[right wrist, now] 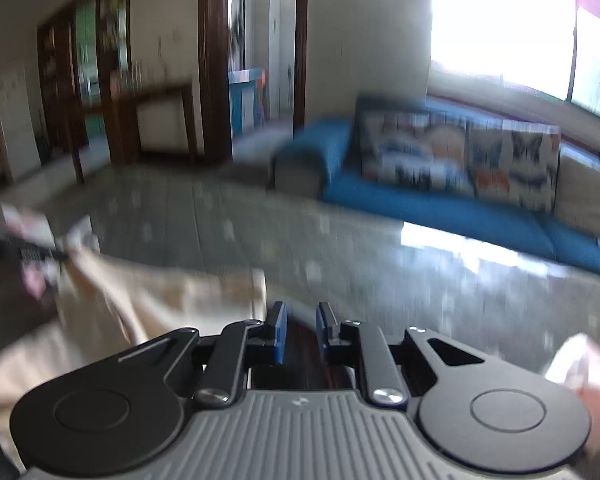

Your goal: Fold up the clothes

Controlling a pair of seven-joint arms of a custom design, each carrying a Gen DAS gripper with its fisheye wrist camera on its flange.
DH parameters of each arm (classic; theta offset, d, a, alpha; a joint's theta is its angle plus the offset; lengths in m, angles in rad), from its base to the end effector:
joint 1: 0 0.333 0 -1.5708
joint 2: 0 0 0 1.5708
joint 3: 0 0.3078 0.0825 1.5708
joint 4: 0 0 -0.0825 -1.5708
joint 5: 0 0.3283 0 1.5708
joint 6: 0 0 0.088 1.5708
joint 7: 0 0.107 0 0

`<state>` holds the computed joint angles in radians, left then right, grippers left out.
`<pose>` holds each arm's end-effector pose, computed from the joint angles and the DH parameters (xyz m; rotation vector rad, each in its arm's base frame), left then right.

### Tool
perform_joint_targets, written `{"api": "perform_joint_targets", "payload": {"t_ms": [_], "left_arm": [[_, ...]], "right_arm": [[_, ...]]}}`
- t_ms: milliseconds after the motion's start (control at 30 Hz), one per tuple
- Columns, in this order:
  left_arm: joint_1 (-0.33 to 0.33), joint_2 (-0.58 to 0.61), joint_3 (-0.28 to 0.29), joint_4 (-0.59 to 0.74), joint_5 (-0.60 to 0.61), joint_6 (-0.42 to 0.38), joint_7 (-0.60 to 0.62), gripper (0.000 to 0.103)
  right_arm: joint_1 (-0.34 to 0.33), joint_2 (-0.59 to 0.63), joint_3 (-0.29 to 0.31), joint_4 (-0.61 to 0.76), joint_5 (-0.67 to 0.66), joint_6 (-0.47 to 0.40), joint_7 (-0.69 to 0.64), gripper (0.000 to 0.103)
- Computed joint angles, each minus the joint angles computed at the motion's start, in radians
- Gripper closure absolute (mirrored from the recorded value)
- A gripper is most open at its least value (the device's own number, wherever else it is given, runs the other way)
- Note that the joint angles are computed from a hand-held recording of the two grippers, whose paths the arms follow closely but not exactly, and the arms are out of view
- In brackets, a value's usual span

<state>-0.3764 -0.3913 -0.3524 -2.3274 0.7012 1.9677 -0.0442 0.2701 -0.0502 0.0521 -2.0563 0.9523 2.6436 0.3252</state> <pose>0.3133 -0.2424 0.5142 -2.1309 1.0884 -0.3480 0.5086 0.1478 0.5373 -2.1306 0.7946 -0.4002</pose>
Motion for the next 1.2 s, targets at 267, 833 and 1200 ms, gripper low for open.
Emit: {"api": "perform_joint_targets", "payload": {"t_ms": [267,833,1200], "left_arm": [[-0.053,0.072,-0.08,0.086,0.07,-0.081,-0.053,0.079],[-0.059,0.056,-0.047,-0.021,0.077,0.359,-0.187,0.079],[-0.03,0.045,-0.032,-0.022,0.109,0.459,-0.147,0.068]], "right_arm": [[-0.047,0.064,-0.021,-0.019,-0.134,-0.214,0.152,0.087],[-0.101,0.095,-0.026,-0.004,0.071,-0.455,0.196,0.086],[0.008,-0.01,0.032,-0.129,0.144,-0.396,0.013,0.086]]}}
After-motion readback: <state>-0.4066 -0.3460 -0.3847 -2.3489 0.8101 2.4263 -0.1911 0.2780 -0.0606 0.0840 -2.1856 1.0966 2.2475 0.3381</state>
